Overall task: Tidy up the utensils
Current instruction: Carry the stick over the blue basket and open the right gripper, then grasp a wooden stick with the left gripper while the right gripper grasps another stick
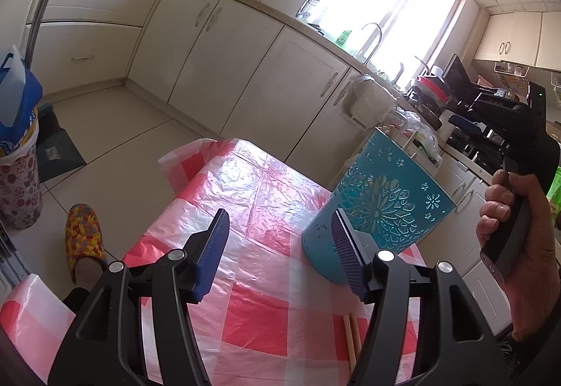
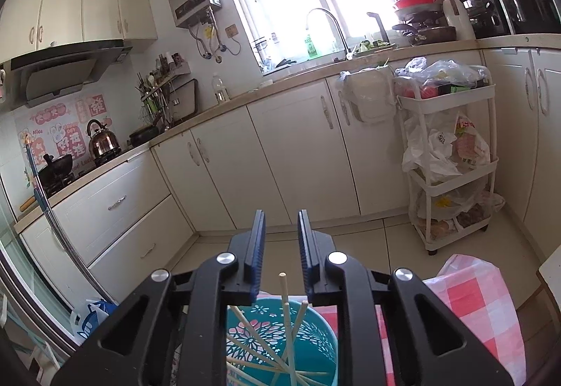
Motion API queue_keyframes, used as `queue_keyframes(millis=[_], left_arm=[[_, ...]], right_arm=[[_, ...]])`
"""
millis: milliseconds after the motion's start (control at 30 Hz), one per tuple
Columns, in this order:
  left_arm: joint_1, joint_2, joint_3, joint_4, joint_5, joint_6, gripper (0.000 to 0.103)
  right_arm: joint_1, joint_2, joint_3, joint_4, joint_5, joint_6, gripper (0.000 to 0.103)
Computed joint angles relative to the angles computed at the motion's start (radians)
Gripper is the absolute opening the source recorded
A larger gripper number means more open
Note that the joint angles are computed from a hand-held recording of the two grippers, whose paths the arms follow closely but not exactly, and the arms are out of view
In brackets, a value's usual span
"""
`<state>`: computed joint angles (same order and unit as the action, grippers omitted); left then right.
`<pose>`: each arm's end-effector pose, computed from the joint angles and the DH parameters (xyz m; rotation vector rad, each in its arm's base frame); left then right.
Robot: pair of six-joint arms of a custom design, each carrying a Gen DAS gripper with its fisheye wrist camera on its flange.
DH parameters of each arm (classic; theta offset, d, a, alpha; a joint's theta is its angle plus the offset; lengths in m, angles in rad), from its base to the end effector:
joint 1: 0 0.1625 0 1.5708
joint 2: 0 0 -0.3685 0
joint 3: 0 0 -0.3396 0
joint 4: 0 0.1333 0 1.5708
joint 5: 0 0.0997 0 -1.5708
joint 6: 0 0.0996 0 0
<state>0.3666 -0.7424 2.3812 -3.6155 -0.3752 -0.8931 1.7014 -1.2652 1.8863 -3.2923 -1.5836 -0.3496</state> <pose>-0.2499 -0.3380 0.0786 0.0388 2.3743 -1.6292 0.1988 -0.4994 0.3600 0.6028 -2.5047 1.5689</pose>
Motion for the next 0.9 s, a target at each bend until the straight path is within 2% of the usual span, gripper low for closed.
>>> queue_keyframes(millis=[67,200,333,433,567,733,833,900], left_arm=[[0.0,-0.001,0.0,0.005,0.001,-0.004,0.058],[0.001,-0.002,0.0,0.007,0.001,-0.005,0.059],[0.004,-0.009,-0.002,0.037,0.0,-0.027,0.059],[0.009,-0.019,-0.008,0.078,-0.008,-0.043,0.059],[0.008,-0.058,-0.018,0.204,-0.033,-0.086,0.059],[-0.046,-0.125,0.021,0.414,-0.036,-0.283,0.063],[-0.063,-0.148,0.031,0.481,-0.053,-0.334,0.064],[-0.064,-0.159,0.023,0.533,-0.07,-0.346,0.065]], right_arm=[[-0.012,-0.035,0.037,0.001,0.012,0.0,0.027],[-0.061,-0.154,0.166,0.031,0.038,0.007,0.028],[-0.126,-0.288,0.346,0.117,0.014,-0.025,0.028],[-0.166,-0.341,0.463,0.186,-0.029,-0.066,0.028],[-0.17,-0.314,0.533,0.206,-0.105,-0.091,0.028],[-0.101,-0.197,0.518,0.162,-0.238,-0.11,0.028],[-0.076,-0.137,0.502,0.145,-0.297,-0.125,0.027],[-0.058,-0.106,0.506,0.09,-0.342,-0.167,0.023]])
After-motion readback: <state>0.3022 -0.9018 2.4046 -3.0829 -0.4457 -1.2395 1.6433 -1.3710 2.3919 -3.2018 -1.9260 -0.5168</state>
